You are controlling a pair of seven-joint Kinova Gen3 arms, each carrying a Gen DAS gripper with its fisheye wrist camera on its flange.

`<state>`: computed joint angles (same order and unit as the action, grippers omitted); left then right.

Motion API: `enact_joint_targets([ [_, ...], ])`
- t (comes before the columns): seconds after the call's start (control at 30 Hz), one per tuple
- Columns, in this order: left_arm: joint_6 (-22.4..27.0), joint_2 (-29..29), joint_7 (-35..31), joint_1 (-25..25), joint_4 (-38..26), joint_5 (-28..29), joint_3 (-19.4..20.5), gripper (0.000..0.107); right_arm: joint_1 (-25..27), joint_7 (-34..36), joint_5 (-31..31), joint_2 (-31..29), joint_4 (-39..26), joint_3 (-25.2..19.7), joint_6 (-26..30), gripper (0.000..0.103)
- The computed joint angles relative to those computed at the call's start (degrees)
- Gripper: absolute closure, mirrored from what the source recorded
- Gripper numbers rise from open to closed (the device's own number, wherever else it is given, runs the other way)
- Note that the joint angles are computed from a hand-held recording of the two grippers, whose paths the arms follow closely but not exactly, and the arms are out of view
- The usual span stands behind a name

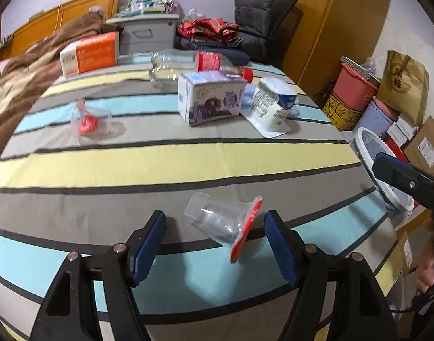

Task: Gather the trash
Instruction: 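Move the left tool to the table and grasp the clear red-lidded plastic cup, then grasp the white yogurt cup with the right tool while the left tool holds the plastic cup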

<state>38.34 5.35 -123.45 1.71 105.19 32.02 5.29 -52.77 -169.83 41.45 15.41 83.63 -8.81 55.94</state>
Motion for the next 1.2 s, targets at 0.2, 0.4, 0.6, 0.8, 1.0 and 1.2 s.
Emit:
enact_joint_targets([
  [0.2,-0.85,0.45,1.0,0.05,-0.59,-0.3,0.08,0.059,0.53,2.08,-0.63,1.25,-1.8,0.45,-0.44,0.036],
  [0.4,-2.92,0.7,4.43,0.66,-1.46,-2.71,0.01,0.059,1.54,4.58,-1.81,2.45,-3.18,1.44,-1.56,0.036],
  [0.6,-3.51,2.16,9.8,1.63,-4.05,-7.19,0.25,0.059,3.36,8.86,-3.82,3.86,-4.85,2.6,-3.49,0.036],
  [0.8,-3.74,3.96,16.63,3.34,-6.85,-13.21,0.31,0.059,5.11,14.2,-6.57,5.86,-6.88,3.68,-5.51,0.036],
  [1.0,-4.16,5.01,23.38,5.31,-8.71,-19.83,0.04,0.059,5.82,17.56,-8.78,7.43,-8.47,5.04,-6.3,0.036],
  [1.2,-4.75,5.81,28.4,6.92,-9.56,-25.0,-0.12,0.059,6.67,20.79,-10.8,8.89,-10.12,5.94,-7.04,0.036],
])
